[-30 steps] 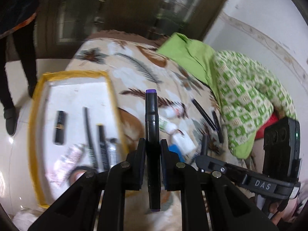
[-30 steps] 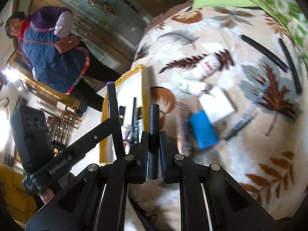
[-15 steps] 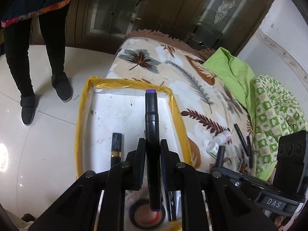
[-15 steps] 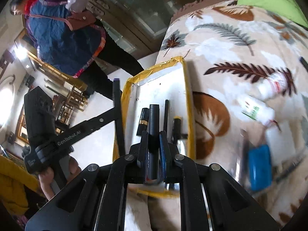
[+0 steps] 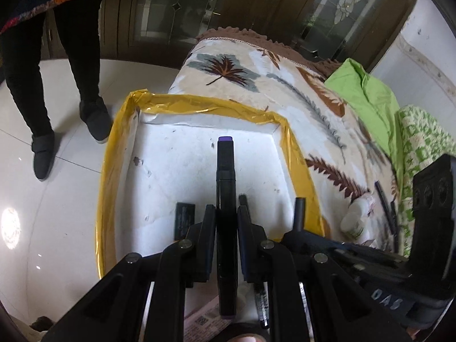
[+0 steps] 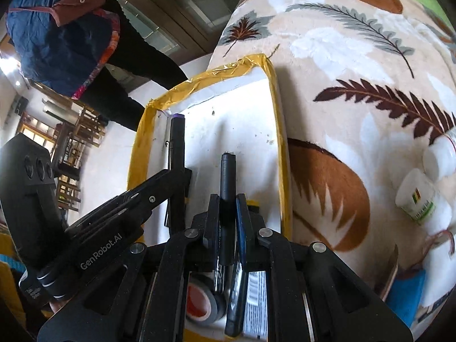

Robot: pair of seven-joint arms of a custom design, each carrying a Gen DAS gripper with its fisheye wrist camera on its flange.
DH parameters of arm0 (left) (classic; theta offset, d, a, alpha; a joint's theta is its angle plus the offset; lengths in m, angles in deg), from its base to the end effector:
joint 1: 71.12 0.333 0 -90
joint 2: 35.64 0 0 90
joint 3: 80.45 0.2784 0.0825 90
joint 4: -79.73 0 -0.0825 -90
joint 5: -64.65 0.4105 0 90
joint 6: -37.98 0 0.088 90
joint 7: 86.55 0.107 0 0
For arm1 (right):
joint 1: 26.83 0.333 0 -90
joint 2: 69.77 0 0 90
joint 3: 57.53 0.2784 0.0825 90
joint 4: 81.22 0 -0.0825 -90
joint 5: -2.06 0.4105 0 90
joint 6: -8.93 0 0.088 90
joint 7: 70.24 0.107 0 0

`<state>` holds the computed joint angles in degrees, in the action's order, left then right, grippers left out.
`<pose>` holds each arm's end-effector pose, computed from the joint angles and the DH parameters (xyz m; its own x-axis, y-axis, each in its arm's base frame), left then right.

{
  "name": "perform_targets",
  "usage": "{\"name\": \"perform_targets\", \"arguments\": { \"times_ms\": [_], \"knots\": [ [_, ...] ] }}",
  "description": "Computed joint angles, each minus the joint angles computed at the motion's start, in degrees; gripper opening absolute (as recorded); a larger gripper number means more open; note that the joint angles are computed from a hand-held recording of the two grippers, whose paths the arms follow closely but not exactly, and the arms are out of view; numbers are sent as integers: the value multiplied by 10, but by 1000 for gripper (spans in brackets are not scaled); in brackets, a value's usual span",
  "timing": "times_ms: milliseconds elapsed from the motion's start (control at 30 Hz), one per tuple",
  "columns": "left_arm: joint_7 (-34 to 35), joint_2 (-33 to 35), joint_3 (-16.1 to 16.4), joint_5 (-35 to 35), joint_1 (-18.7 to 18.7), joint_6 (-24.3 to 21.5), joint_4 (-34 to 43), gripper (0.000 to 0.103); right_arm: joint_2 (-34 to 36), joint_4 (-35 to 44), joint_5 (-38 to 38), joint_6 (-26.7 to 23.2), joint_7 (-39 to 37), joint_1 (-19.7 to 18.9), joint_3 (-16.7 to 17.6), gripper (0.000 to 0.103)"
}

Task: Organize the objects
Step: 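Carry pen and purple-capped marker into the tray and open both tools, then withdraw both open tools from the tray back over the blanket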

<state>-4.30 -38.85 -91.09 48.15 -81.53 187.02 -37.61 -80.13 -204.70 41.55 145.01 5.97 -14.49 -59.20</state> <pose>0.5693 -0.2144 0.4844 -0.1213 -0.9396 0.3199 -0.8621 -0.0600 -0.5032 0.5538 0.1109 0.4745 0.1211 -0.8483 -0.5156 -0.9244 0.0929 -0.3700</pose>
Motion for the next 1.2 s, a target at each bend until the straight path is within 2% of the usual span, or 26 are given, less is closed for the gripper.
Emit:
{"name": "perform_targets", "arguments": {
  "times_ms": [167,367,467,633,667,733,767,833,933,967,1033,1133,1200],
  "knots": [
    [10,24,1,-5,3,4,26,13,28,27,-22,7,17,-2,7,11],
    [-33,38,-3,64,5,-11,35,13,63,59,-47,1,35,-5,17,11],
    [-32,39,-4,67,6,-16,35,13,68,59,-67,6,48,-6,23,11],
    [3,32,-2,15,8,-12,27,18,65,61,-54,-9,41,-7,21,12],
    [5,28,-2,9,9,-8,22,22,59,57,-38,-15,33,-8,18,14],
    [4,13,-2,5,8,16,4,33,47,49,-17,-19,25,-10,14,35],
    [5,4,-2,-1,6,34,-6,47,31,38,-12,-16,22,-11,12,40],
    [-2,-19,-4,1,2,77,-34,59,-1,14,1,-13,10,-11,6,44],
    [-20,-51,-11,45,-5,114,-61,59,-74,-43,38,-16,-9,-8,-16,44],
    [-38,-68,-21,80,-5,118,-70,59,-97,-62,47,-18,-18,-7,-24,44],
    [-64,-89,-35,126,-9,118,-81,59,-165,-117,49,-17,-24,-12,-38,44],
    [-146,-110,-69,202,-12,58,-74,59,-239,-177,25,-28,-8,-24,-55,44],
    [-141,-118,-62,185,-41,34,-77,59,-294,-222,-2,-39,12,-41,-64,44]
  ]
}}
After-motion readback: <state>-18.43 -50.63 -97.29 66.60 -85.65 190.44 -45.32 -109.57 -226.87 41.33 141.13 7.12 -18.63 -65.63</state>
